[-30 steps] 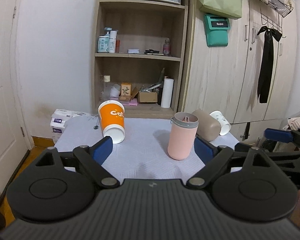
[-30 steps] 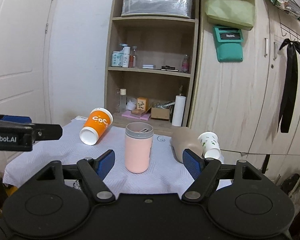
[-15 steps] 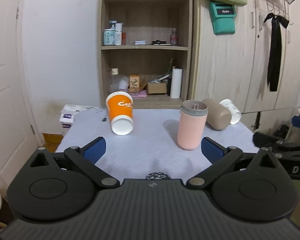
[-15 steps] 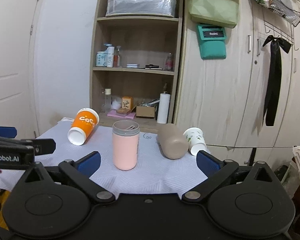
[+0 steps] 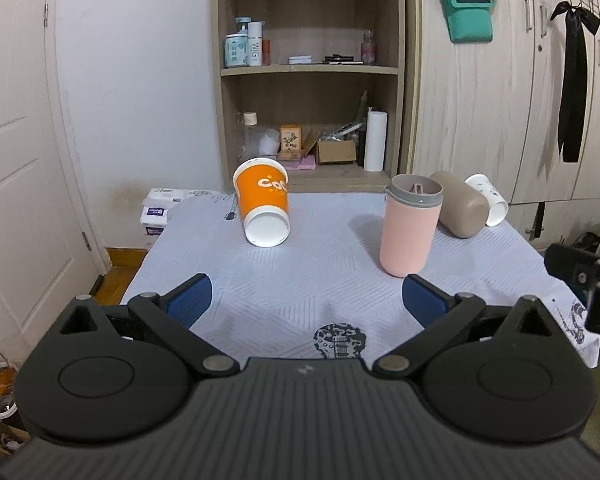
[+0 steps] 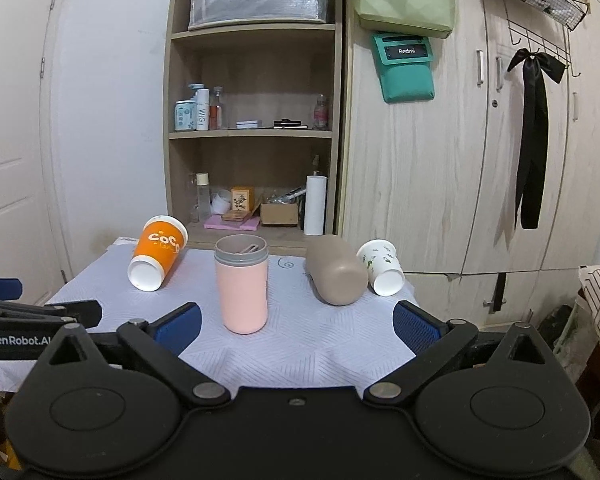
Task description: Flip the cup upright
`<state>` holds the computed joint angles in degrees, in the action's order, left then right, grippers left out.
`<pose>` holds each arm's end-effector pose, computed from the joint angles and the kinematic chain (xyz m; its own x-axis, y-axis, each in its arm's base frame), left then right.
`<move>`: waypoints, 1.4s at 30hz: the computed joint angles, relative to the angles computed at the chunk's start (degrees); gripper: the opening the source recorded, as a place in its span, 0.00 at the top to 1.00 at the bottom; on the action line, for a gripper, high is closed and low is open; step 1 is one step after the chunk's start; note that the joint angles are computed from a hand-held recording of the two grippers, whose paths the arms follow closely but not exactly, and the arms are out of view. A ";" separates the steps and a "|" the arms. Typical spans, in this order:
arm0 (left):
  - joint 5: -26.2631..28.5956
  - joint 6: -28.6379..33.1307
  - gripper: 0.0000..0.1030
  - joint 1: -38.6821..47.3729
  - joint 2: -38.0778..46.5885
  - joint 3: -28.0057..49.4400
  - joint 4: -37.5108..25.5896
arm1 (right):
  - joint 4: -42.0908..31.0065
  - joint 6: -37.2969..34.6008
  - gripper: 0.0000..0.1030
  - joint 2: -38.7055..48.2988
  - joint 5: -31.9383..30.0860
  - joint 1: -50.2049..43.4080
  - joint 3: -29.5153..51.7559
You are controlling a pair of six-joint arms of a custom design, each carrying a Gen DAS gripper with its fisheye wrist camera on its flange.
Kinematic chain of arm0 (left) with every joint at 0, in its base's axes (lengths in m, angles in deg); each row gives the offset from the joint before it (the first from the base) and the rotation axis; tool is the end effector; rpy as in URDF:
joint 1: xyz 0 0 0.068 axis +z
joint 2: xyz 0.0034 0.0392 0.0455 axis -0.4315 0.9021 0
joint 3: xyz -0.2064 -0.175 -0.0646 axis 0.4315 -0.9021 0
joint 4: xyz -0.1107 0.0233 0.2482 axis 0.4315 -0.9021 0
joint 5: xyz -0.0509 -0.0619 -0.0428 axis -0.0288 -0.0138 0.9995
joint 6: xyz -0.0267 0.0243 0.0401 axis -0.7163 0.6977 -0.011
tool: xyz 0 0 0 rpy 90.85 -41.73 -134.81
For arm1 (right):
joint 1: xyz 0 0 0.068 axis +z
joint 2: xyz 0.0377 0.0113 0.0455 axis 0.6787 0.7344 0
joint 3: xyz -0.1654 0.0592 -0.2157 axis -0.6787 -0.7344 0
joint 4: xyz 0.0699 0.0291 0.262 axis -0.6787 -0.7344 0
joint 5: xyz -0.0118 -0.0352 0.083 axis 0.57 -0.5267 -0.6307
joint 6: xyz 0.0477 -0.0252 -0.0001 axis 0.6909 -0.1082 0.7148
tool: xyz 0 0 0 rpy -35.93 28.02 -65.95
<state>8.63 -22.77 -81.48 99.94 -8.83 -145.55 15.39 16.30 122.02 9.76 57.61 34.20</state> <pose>0.1899 -0.2250 0.3007 -0.4242 -0.1781 -0.8879 -0.4111 0.9115 0.0135 0.2753 0.0815 0.3034 -0.3062 -0.1847 -0.9339 -0.4885 0.8725 -0.0124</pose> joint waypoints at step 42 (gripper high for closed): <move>-5.88 -7.73 0.00 -2.41 3.86 2.90 -10.12 | -0.28 -1.34 0.00 -1.23 0.78 0.60 -0.73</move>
